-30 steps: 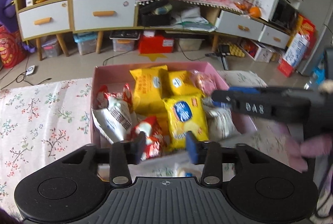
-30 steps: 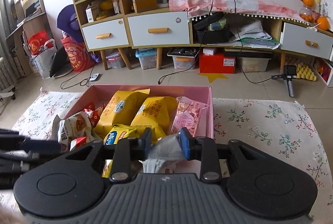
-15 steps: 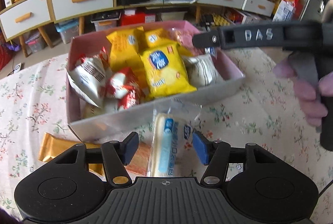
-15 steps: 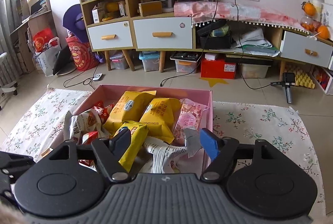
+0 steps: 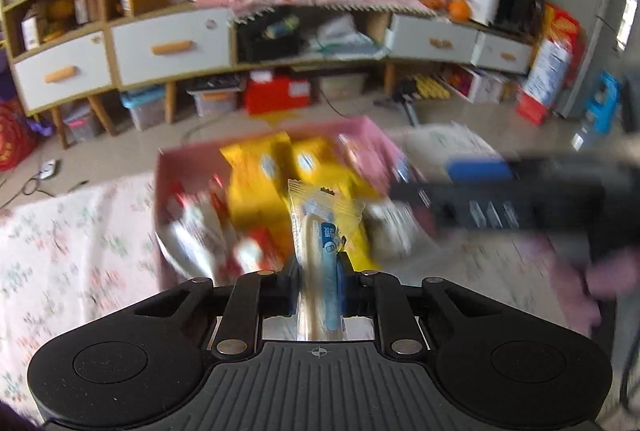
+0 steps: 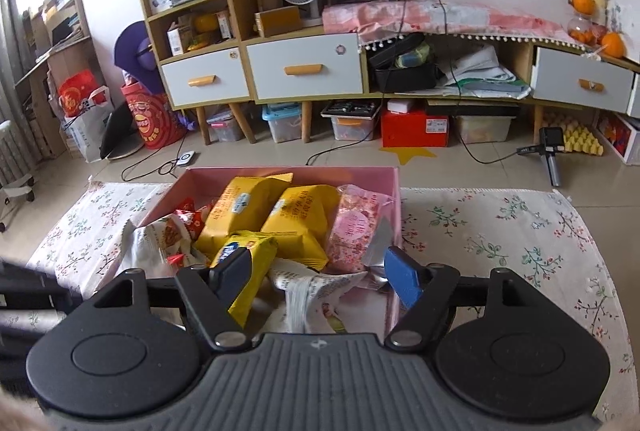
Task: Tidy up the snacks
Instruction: 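Open both tools to release the bread bag and silver packet into the box, then withdraw both tools toward the gold wafer bar and square wafer biscuit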
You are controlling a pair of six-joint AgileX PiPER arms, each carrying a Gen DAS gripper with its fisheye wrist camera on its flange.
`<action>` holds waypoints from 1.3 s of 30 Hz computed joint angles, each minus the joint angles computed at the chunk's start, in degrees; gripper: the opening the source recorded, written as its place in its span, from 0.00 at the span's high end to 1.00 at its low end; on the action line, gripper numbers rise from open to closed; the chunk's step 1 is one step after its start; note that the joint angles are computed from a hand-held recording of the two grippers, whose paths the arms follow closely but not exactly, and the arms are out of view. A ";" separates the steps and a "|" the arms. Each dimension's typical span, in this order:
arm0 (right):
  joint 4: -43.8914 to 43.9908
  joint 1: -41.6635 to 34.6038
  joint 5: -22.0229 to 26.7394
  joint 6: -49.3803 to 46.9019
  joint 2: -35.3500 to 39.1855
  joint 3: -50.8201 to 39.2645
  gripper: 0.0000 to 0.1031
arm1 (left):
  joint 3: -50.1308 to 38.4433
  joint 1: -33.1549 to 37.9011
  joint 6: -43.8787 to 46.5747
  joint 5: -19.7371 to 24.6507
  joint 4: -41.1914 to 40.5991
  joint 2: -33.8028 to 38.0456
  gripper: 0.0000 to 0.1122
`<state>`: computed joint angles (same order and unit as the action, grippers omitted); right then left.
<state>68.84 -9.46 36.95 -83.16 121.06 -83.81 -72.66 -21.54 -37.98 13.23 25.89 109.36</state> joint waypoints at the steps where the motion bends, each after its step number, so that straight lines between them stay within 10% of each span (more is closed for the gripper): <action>1: -0.25 -0.15 0.06 0.46 0.22 -0.24 0.32 | -1.72 0.08 -3.53 0.74 2.88 0.91 0.86; 9: -1.14 -0.25 -0.64 0.79 -0.12 0.39 0.32 | -9.41 0.15 -23.36 5.36 21.25 6.31 0.78; 18: -0.85 -0.62 -0.19 -1.37 -2.60 2.97 0.28 | 2.04 0.32 -39.88 2.73 36.53 -0.45 0.46; 39: 6.95 1.12 -2.81 -16.07 -12.05 18.99 0.04 | 26.88 4.29 -79.87 2.12 68.33 -11.97 0.22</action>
